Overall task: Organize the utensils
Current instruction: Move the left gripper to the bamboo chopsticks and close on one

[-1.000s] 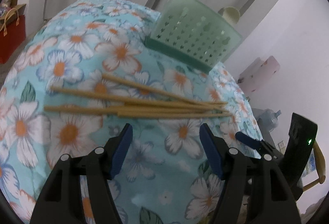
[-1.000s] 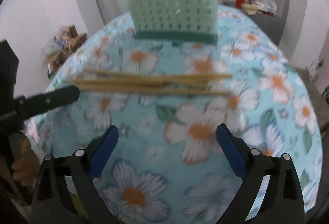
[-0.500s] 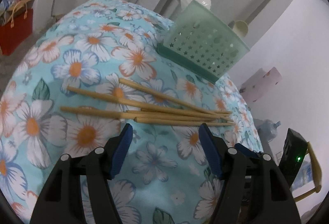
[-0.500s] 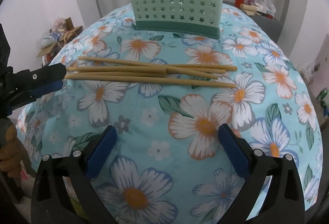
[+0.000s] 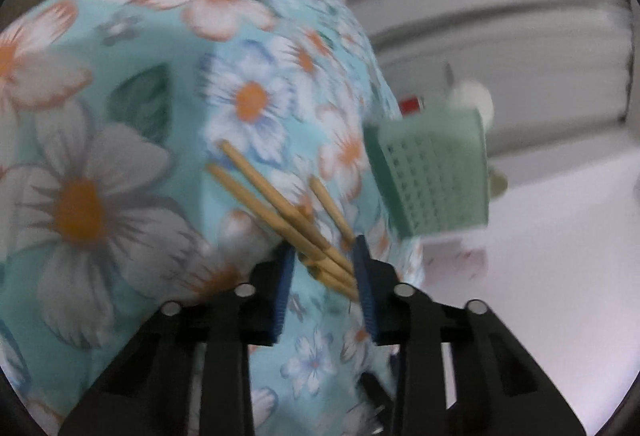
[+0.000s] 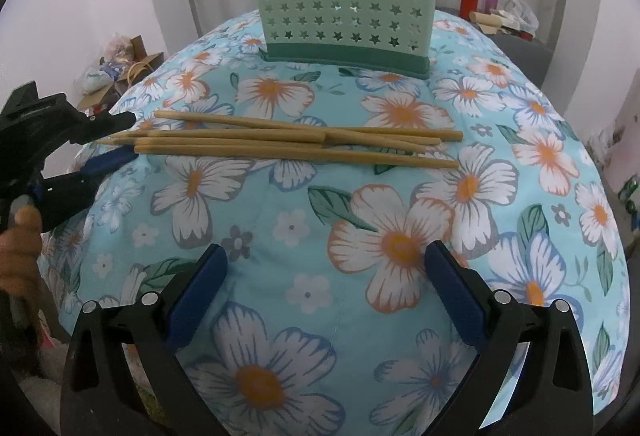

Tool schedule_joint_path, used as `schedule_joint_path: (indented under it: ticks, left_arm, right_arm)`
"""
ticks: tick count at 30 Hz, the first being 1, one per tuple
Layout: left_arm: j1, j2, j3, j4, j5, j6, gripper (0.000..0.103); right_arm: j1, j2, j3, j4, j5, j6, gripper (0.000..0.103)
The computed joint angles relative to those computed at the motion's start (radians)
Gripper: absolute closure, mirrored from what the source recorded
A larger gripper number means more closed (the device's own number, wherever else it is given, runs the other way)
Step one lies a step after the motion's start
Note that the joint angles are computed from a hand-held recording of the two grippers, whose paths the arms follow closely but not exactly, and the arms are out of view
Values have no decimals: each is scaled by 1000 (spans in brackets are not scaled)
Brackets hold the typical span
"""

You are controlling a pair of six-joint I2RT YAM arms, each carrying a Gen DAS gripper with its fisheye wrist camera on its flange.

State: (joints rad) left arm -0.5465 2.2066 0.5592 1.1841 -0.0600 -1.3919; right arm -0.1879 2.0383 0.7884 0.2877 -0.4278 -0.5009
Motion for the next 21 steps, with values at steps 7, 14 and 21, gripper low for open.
schedule_joint_path:
  ticks: [7, 14, 21]
  left_arm:
    - [29, 52, -16, 86, 2, -104, 90]
    - [-2, -42, -89, 48, -89, -51, 91]
    - [4, -78, -154, 63, -152, -41, 91]
  right_arm:
    - [3, 3, -1, 8, 6, 3, 8]
    - [3, 8, 3, 9, 5, 4, 8]
    - [3, 9, 8, 4, 7, 3, 8]
